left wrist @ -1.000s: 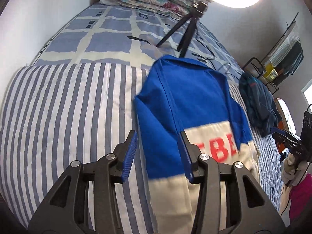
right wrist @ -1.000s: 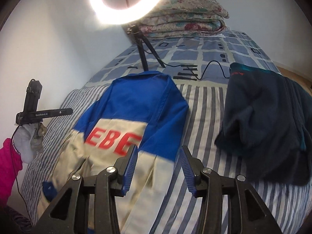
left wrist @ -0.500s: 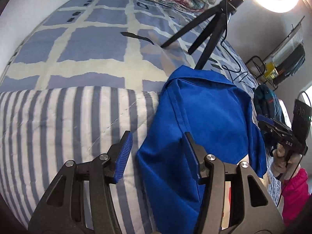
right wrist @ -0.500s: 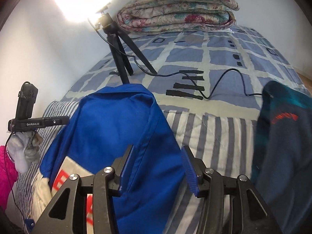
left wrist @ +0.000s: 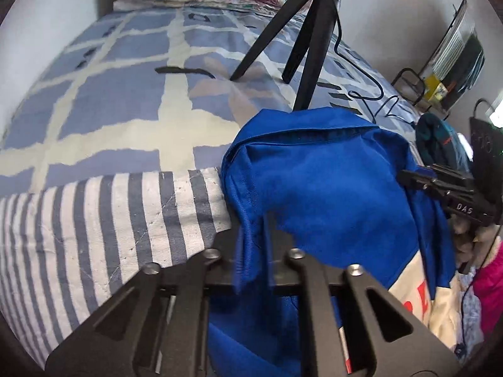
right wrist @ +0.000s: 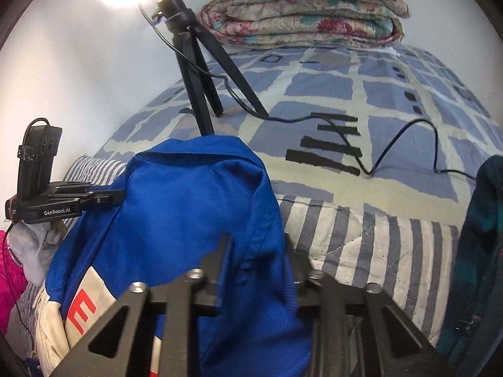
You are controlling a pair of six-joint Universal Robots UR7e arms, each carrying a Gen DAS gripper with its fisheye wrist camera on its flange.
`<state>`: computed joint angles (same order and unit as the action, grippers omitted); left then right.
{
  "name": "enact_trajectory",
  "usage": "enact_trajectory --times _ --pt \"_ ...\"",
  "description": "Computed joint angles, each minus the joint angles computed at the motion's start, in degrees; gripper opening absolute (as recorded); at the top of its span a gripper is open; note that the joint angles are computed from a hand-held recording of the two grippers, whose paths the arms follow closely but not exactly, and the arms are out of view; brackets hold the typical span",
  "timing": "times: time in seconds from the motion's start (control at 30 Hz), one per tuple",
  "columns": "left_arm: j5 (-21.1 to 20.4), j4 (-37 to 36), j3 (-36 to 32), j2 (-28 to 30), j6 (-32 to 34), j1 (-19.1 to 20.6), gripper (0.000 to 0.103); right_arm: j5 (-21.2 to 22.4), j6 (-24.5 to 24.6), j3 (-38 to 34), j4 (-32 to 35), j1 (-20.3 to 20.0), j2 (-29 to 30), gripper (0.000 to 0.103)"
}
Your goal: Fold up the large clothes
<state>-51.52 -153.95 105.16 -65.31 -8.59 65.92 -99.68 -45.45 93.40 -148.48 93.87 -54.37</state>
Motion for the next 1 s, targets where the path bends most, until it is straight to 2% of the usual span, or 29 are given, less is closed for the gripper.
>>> enact_trajectory --times 0.07,0.1,0.23,0.37,0.5,0.6,0.8,1.0 --pt "1.61 -1.45 0.76 -0.22 -0.27 -0.96 0.003 -0.94 -0.35 1.18 -2.59 0.60 -0.38 0.008" --pt "2.24 -2.36 1.40 -0.54 -0.16 -1.46 0.003 -1.07 -0.25 1.89 -3.83 0.87 -0.75 0.007" --pt "4.29 -5.84 3.74 -2.16 0.66 -3.84 0.001 -0.54 0.37 4.60 -8.14 1.72 -2.88 0.004" --pt "6.38 -7.39 6.64 -4.74 1.06 -7.81 0.001 -0.09 1.23 6.96 -11.01 2.60 -5.59 0.004" --pt "8.52 -7.16 9.11 -7.30 0.37 -11.74 0.000 0.64 2.13 9.41 -11.21 3.40 -9.69 0.003" --pt "9.96 -5.58 11.72 -10.47 -2.53 -15.42 0.000 0.75 1.65 11.88 -10.17 4.44 -13.61 0.002" --pt "13.70 2.04 17.43 -18.47 -12.25 -24.90 0.000 2.00 2.48 18.34 -5.45 6.75 -25.26 0.001" --pt "16.99 20.93 22.42 -27.53 -28.12 -37.25 0.000 2.32 3.05 24.50 2.88 8.29 -38.21 0.001"
